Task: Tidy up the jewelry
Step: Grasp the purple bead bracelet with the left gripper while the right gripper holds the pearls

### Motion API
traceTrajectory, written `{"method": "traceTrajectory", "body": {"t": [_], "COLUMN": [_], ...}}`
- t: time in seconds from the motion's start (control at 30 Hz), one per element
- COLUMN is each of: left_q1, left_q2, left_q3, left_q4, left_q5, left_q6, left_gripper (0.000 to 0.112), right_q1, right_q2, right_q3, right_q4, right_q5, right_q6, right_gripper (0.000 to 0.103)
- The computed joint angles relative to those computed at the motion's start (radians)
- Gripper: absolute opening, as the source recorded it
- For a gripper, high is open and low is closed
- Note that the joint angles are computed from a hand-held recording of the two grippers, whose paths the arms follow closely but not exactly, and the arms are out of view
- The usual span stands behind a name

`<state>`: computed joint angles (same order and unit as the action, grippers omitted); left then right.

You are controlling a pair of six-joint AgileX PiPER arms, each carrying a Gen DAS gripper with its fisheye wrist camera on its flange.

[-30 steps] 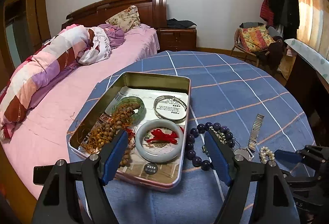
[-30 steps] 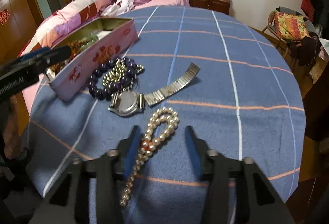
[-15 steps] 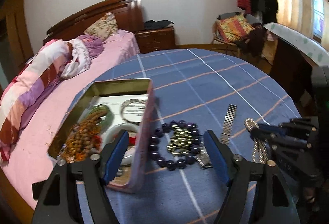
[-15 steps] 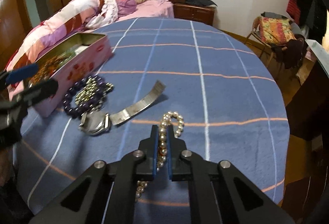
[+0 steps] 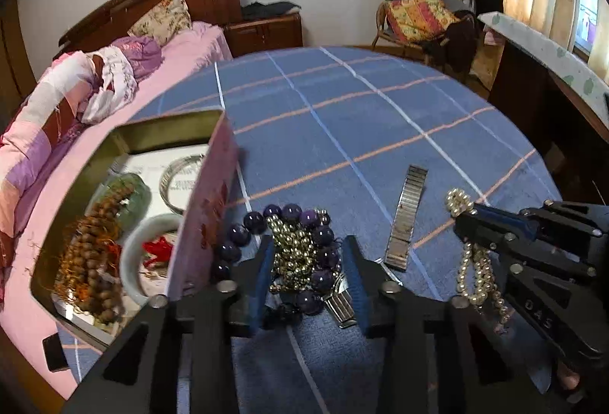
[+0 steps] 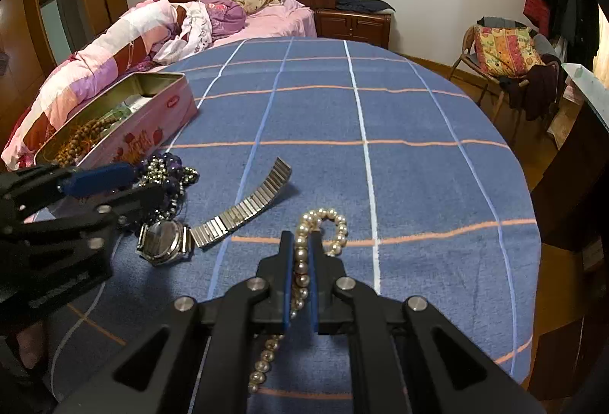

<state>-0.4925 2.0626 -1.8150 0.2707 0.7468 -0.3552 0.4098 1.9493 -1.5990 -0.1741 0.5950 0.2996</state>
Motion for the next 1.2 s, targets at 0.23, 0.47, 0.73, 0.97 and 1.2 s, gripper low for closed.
{"method": "traceTrajectory", "body": {"t": [0.23,0.47,0.73,0.97,1.2], "left_q1": [0.008,0.002,0.015,0.041,0.024], "left_q2": [0.029,-0.062,-0.115,-0.089,-0.039], "left_q3": [-0.031,0.078,0.126,0.111,0.063], "left_q4": [-0.063,-0.042,-0.059,-0.116,-0.123], "left_q5": [0.025,-0.073,-0.117,-0.111,-0.076], "left_q6": [0.061,0.051,0.068,0.102,0.121], "left_gripper": [0.022,0.004,0.004,0.008,0.045], "right_q1": [0.004,0.001,-0.002,0.001,0.0], "right_q2": [0.002,0.002,0.0,-0.002,-0.003], "right_q3": [-0.003,-0.004,-0.001,0.001,0.004], "right_q4": [-0.011,0.001,0.006,-0.004,-0.001], "right_q5": [0.003,0.001,-0.002,-0.001,-0.002], "right_q6": [0.007,0.0,-0.002,-0.002,-0.006], "right_gripper": [0.01,0.01,0.01,0.01,0.01]}}
